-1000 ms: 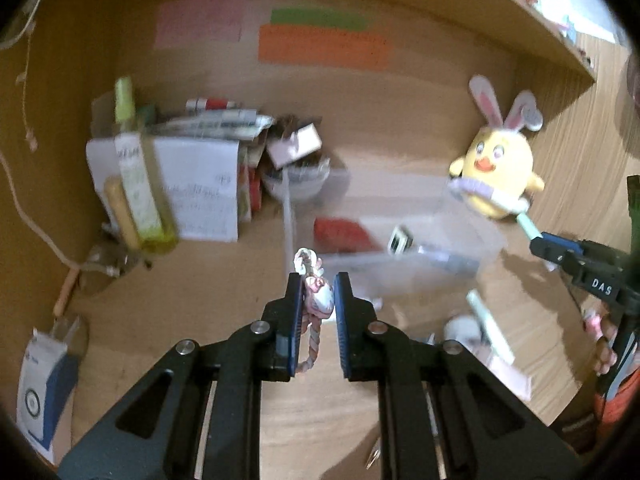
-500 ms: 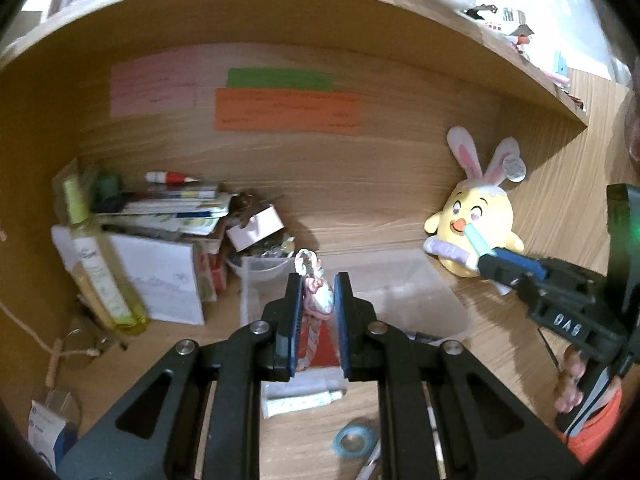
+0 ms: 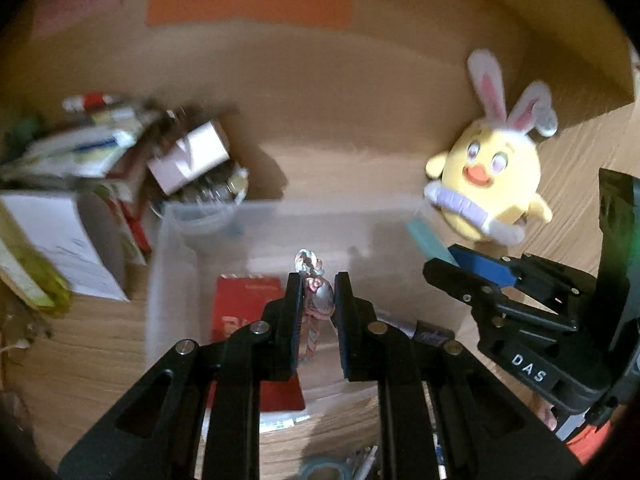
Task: Organize objects
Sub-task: 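Drop the bracelet in the box with the left tool while the right drops its tube, then withdraw both open tools from the clear box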
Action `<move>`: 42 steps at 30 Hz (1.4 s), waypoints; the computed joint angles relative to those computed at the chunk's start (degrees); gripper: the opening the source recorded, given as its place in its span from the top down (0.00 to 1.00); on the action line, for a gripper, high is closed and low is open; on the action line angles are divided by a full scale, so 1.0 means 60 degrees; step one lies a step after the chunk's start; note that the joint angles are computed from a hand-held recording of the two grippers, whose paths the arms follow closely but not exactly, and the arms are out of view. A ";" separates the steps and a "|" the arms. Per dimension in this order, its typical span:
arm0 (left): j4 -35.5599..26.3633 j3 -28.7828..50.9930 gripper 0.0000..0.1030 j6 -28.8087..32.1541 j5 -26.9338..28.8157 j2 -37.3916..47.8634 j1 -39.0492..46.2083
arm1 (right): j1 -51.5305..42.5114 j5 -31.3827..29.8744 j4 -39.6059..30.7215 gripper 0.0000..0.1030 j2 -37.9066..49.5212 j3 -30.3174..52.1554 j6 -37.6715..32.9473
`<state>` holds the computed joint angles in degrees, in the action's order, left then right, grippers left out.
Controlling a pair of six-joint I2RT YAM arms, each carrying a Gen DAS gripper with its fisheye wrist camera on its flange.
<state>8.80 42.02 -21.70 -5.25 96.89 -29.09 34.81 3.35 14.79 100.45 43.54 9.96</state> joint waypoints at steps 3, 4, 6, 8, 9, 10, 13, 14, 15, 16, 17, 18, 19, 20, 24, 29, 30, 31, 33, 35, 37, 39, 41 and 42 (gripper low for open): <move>-0.0056 0.0494 0.86 -0.0037 0.0318 0.0802 0.0123 | -0.0071 -0.0050 -0.0198 0.78 0.0643 0.0417 -0.0078; -0.0097 0.0633 0.86 -0.0054 0.0382 0.0982 0.0148 | -0.0090 -0.0090 -0.0261 0.78 0.0863 0.0555 -0.0096; -0.0148 0.0882 0.86 -0.0100 0.0506 0.1319 0.0204 | -0.0128 -0.0210 -0.0367 0.78 0.1146 0.0747 -0.0111; -0.0163 0.1022 0.86 -0.0093 0.0679 0.1504 0.0278 | -0.0123 -0.0273 -0.0481 0.78 0.1411 0.0929 -0.0132; -0.0094 0.1044 0.86 -0.0055 0.0764 0.1571 0.0291 | -0.0097 -0.0248 -0.0518 0.78 0.1544 0.1011 -0.0172; -0.0079 0.1072 0.86 -0.0013 0.0726 0.1616 0.0261 | -0.0055 -0.0182 -0.0549 0.78 0.1643 0.1072 -0.0216; -0.0185 0.1227 0.86 0.0099 0.0390 0.1739 0.0112 | 0.0119 0.0086 -0.0579 0.78 0.1780 0.1174 -0.0401; -0.0255 0.1283 0.85 0.0123 0.0315 0.1774 0.0076 | 0.0147 0.0094 -0.0611 0.78 0.1844 0.1235 -0.0417; -0.0310 0.1317 0.85 0.0144 0.0299 0.1795 0.0070 | 0.0192 0.0162 -0.0651 0.78 0.1915 0.1302 -0.0442; -0.0351 0.1326 0.84 0.0152 0.0313 0.1794 0.0073 | 0.0236 0.0244 -0.0693 0.78 0.2003 0.1369 -0.0493; -0.0369 0.1304 0.80 0.0147 0.0297 0.1763 0.0069 | 0.0227 0.0212 -0.0694 0.78 0.2045 0.1400 -0.0492; -0.0351 0.1262 0.74 0.0147 0.0268 0.1722 0.0065 | 0.0212 0.0149 -0.0777 0.78 0.2056 0.1449 -0.0457; -0.0341 0.1216 0.71 0.0142 0.0236 0.1665 0.0049 | 0.0148 -0.0003 -0.0867 0.78 0.2065 0.1486 -0.0431; -0.0318 0.1135 0.67 0.0139 0.0197 0.1572 0.0034 | 0.0133 -0.0062 -0.0921 0.78 0.2062 0.1509 -0.0397; -0.0203 0.0710 0.54 0.0117 0.0058 0.0966 -0.0064 | 0.0117 -0.0080 -0.1136 0.76 0.1970 0.1558 -0.0380; -0.0264 0.0080 0.47 0.0138 -0.0521 -0.0188 -0.0331 | 0.0163 0.0086 -0.0931 0.65 0.1393 0.1075 -0.0389; -0.0293 -0.0055 0.43 0.0136 -0.0732 -0.0448 -0.0431 | 0.0161 0.0095 -0.0885 0.63 0.1235 0.0951 -0.0387; -0.0319 -0.0193 0.42 0.0135 -0.0952 -0.0710 -0.0531 | 0.0155 0.0103 -0.0814 0.63 0.0998 0.0756 -0.0379; -0.0385 -0.0508 0.33 0.0126 -0.1451 -0.1311 -0.0779 | 0.0133 0.0073 -0.0763 0.59 0.0623 0.0495 -0.0348; -0.0449 -0.0833 0.25 0.0098 -0.1934 -0.1907 -0.1050 | 0.0114 0.0059 -0.0650 0.55 0.0112 0.0092 -0.0306; -0.0571 -0.1069 0.17 0.0076 -0.2339 -0.2367 -0.1301 | 0.0110 0.0066 -0.0514 0.52 -0.0463 -0.0375 -0.0265; -0.0706 -0.1388 0.09 -0.0005 -0.2852 -0.2919 -0.1678 | 0.0144 0.0105 -0.0436 0.46 -0.0985 -0.0790 -0.0242; -0.0850 -0.1639 0.07 -0.0091 -0.3233 -0.3307 -0.1988 | 0.0225 0.0277 -0.0321 0.41 -0.1572 -0.1284 -0.0257; -0.0950 -0.1802 0.06 -0.0168 -0.3453 -0.3535 -0.2196 | 0.0301 0.0415 -0.0269 0.38 -0.1849 -0.1528 -0.0283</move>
<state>3.10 31.22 -22.71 -25.97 75.68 -42.26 36.62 5.84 13.18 89.35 34.37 8.27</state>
